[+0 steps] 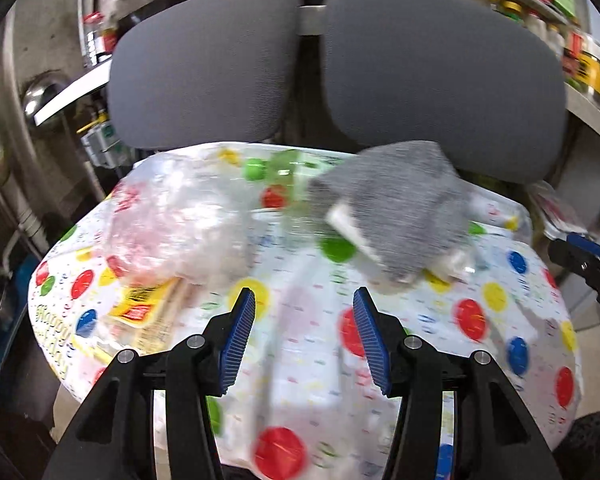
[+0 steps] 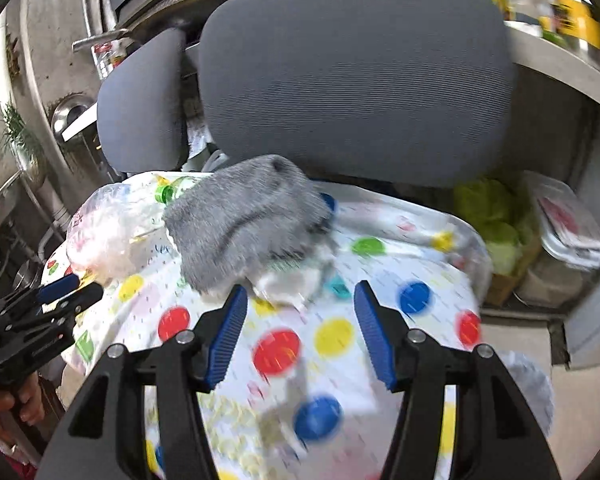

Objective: Collect trash
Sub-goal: 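Grasp the grey cloth with the right tool while the left tool grasps the white sponge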

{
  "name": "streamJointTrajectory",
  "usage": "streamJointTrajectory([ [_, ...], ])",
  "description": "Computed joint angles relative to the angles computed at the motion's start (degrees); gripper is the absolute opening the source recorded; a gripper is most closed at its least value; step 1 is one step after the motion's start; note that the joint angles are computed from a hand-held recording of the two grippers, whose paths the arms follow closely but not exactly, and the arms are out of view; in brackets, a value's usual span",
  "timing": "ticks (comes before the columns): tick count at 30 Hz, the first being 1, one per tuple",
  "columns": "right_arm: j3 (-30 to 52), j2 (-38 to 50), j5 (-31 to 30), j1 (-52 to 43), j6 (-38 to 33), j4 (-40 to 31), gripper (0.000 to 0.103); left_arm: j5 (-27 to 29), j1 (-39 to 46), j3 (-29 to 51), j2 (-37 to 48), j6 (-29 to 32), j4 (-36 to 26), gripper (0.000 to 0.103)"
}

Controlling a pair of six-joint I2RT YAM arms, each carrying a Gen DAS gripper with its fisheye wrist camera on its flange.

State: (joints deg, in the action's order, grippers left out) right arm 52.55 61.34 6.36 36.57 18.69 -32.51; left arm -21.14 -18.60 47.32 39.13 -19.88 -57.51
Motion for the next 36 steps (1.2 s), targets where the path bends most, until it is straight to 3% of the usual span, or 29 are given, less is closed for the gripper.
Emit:
streamJointTrajectory([
  [1,0.5,1.8,0.5,0.4,-0.1,1.5,0.077,1.7,3.2,-0.4,0.1,2.2,1.0,0.053],
  [4,2.5,9.2,0.6,0.1,-2.5,8.5,0.084,6.2,13.0,-1.8,1.1,8.8,4.8,0.054],
  [7,6.0,16.3,-2.9,-1.2,-3.3,11.5,0.092,10.2,20.0,-2.6,2.7,13.1,8.1,0.061],
  [11,11.2,24.5,-4.5,-1.6,-3.8,13.2,0.095,13.1,23.5,-3.4,6.1,15.3,12.0,0.062],
  [17,17.1,32.7,-5.3,-1.6,-4.4,12.7,0.094,12.6,20.8,-4.0,9.9,13.3,14.9,0.062],
  [20,16.9,31.8,-7.2,-1.5,-4.6,12.1,0.06,12.5,19.5,-3.8,10.6,12.9,15.4,0.062],
  [21,16.8,31.4,-7.5,-1.3,-4.8,11.9,0.042,12.7,19.0,-3.6,10.6,12.7,15.3,0.062],
  [24,15.0,27.5,-5.0,0.3,-6.4,12.0,0.019,12.7,17.4,-3.0,10.2,12.0,14.5,0.062],
  [30,11.5,15.0,-3.4,2.3,-7.1,11.2,0.014,10.2,11.8,-1.3,7.9,9.4,11.4,0.062],
  [36,10.8,2.9,5.5,6.7,-6.8,4.9,0.013,8.4,6.1,-0.7,4.3,6.5,7.9,0.067],
])
